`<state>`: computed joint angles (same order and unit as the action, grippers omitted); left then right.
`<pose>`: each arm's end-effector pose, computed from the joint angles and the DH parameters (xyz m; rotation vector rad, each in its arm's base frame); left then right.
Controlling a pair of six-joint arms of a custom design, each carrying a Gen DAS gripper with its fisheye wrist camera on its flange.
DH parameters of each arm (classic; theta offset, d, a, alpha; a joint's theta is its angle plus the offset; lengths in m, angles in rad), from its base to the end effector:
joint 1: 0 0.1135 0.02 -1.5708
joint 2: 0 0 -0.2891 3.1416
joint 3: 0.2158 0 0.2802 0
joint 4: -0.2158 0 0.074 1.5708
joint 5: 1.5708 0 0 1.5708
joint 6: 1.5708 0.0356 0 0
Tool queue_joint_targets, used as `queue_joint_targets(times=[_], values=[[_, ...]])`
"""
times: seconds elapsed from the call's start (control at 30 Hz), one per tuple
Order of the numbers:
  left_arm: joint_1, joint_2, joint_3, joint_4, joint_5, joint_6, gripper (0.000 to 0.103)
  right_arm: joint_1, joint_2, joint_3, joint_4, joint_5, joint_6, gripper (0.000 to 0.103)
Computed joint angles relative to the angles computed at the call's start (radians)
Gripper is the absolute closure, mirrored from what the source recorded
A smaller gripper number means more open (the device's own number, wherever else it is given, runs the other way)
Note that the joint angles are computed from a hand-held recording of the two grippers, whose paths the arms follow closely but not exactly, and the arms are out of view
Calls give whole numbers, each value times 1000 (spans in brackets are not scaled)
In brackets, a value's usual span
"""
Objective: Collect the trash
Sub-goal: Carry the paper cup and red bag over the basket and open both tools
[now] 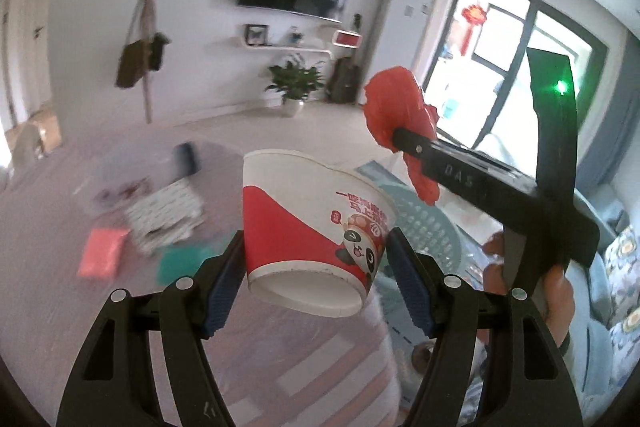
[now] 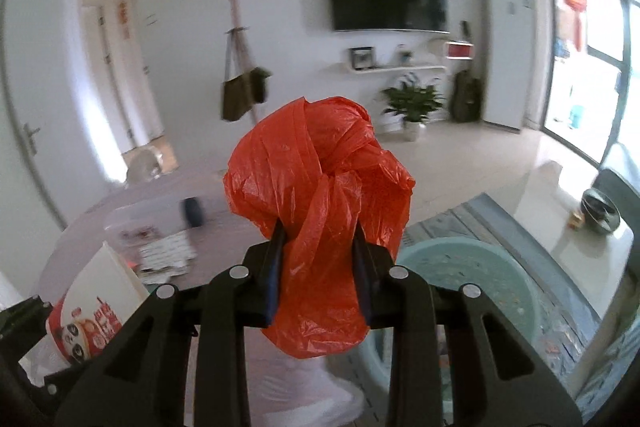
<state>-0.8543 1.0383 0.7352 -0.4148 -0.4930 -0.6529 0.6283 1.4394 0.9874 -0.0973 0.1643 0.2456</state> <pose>0.1649 -0.1637 0.2688 -0.0289 2.2025 -0.2788 0.2847 0.1996 0.2776 -0.3085 2.1088 0.3460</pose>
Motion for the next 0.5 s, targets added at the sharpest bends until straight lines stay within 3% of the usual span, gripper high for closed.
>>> queue_joint_targets(times=[0.23,0.5], values=[[57,260,157,121,113,99,36,-194,-10,-54,19,-98,27,76],[105,519,328,177,219,146,35,-375,85,-63,-5,-188,61,74]])
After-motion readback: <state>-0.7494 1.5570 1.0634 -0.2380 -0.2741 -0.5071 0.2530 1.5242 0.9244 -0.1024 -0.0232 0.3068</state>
